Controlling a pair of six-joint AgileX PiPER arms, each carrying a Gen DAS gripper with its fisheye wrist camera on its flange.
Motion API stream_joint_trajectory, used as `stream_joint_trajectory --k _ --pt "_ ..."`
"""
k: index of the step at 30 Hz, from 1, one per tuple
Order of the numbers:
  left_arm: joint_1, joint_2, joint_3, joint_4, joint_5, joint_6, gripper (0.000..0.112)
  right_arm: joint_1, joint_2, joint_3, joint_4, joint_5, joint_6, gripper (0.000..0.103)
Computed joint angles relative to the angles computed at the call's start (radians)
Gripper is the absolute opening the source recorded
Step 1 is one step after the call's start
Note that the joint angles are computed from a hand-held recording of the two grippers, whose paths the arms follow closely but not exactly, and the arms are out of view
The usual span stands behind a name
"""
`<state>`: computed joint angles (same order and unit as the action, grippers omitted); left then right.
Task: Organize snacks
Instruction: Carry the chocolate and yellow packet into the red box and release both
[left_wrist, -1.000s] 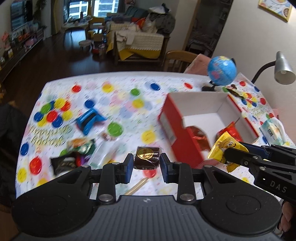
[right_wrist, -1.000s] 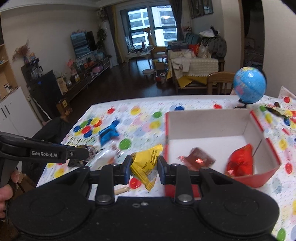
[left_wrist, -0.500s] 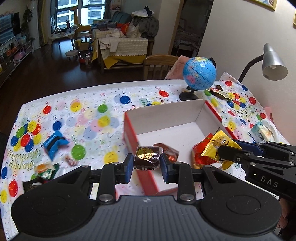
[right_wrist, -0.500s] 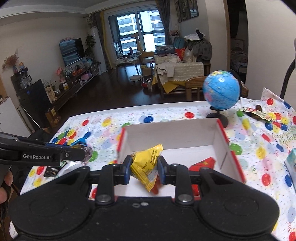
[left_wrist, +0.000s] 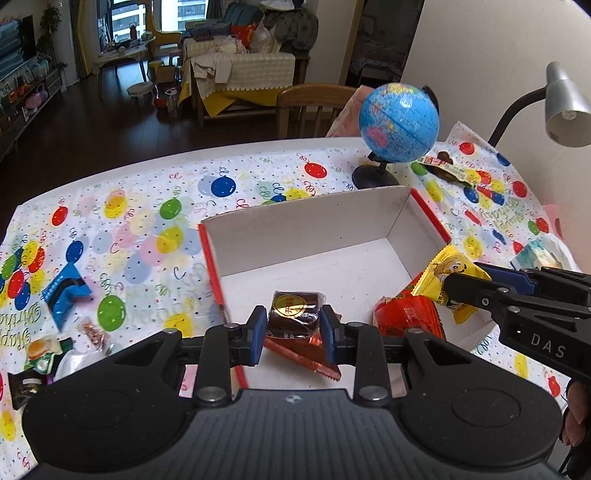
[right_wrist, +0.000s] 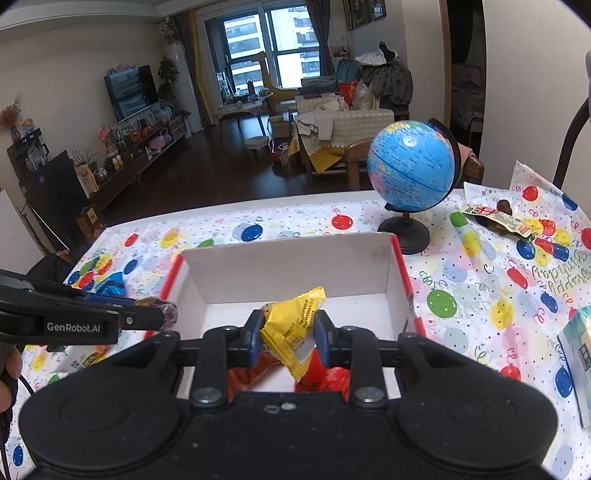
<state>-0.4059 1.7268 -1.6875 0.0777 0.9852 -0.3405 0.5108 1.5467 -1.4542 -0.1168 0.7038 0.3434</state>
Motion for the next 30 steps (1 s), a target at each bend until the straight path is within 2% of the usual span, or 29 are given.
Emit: stream_joint_trajectory --k 9,17,26,30 --pt "-0.03 0.177 -0.17 0.054 0.049 -0.033 0.03 -0.106 0.122 -0.073 0.14 0.004 -0.178 0.027" --pt "-0.049 0.302 -0.294 0.092 0.104 -0.046 0.03 -0.141 0.206 -0.12 0.187 0.03 -0.229 0.028" --pt "-0.05 0.388 -0.374 0.085 0.168 -0.044 0.03 -0.149 0.233 -0.14 0.187 0.054 -0.246 0.03" --pt "-0.047 0.381 -0.359 0.071 0.16 -0.034 0.03 -0.157 0.231 -0.14 0.205 0.062 -0.258 0.031"
